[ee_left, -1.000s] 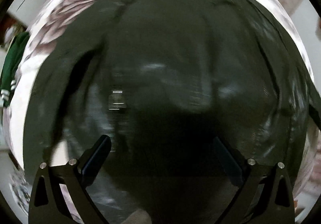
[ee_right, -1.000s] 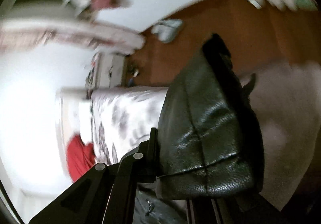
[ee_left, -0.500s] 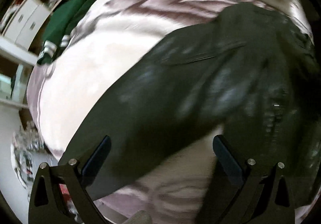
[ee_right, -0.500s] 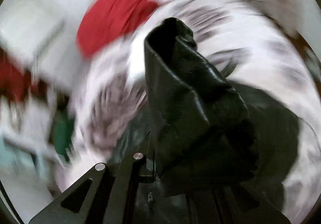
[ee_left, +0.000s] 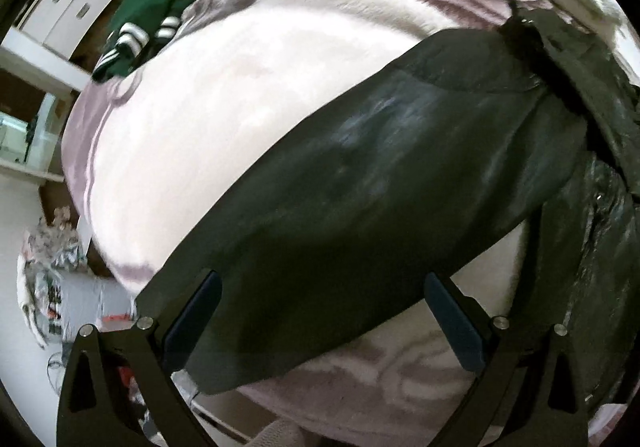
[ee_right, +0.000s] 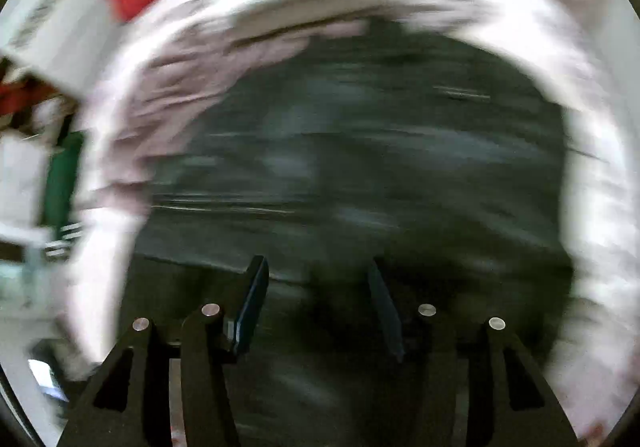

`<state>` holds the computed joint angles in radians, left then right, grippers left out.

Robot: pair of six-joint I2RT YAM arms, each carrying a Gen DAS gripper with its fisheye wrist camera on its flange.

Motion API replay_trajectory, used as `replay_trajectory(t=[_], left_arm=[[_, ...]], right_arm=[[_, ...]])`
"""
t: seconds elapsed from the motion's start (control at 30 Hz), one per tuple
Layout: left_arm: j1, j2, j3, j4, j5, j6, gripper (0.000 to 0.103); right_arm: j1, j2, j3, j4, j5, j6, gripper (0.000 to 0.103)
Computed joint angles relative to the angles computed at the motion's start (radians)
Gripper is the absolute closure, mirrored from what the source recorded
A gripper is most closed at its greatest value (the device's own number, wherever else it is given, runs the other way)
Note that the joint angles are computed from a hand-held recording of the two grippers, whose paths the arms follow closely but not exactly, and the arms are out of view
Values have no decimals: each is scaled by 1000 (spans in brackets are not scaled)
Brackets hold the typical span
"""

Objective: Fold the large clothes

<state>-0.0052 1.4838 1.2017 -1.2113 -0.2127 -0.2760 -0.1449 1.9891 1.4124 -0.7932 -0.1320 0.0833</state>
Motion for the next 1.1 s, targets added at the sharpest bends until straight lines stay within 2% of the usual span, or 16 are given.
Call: replay_trajectory(t=[0.07,0.17,0.23,0.33,0.53,0.6,0.67,0.7,0.77,0.87,0.97,1.1], left_arm=[[-3,-18,-21,-19,-19,-20,0],[-3,-29,-56,-56,-29,-68,0],[7,-39,-74,-80,-28,-106,0],[10,-61,-88,-110,-28,-152,0],[62,-107,-130,-127,27,-207,0],[110,-118,-153,-116,59,-210,0],[157,-138,-172,-111,97,-218,0],[187,-152,-184,-106,120,-221,0],[226,-173,-203,-93,144,-217,0],[274,-203,-232,-77,173,-198,0],[330,-218,-261,-54,209,-163,0],[386,-247,-299,-18,317,-152,0]], right_arm=[[-93,13,-33,-22,145,-68,49],[-176,165,41,-43,158,-166,49],[-204,194,43,22,167,-212,50],[-290,190,46,50,92,-164,51],[-396,40,-132,160,35,-38,54],[-463,54,-109,152,64,-17,54],[-515,173,32,38,53,-42,54],[-521,193,60,3,55,-52,54],[-501,139,41,-7,37,-118,54],[-458,1,-57,-18,-18,-245,54],[-386,-76,-149,-2,3,-297,54],[-320,50,-111,44,65,-259,55]])
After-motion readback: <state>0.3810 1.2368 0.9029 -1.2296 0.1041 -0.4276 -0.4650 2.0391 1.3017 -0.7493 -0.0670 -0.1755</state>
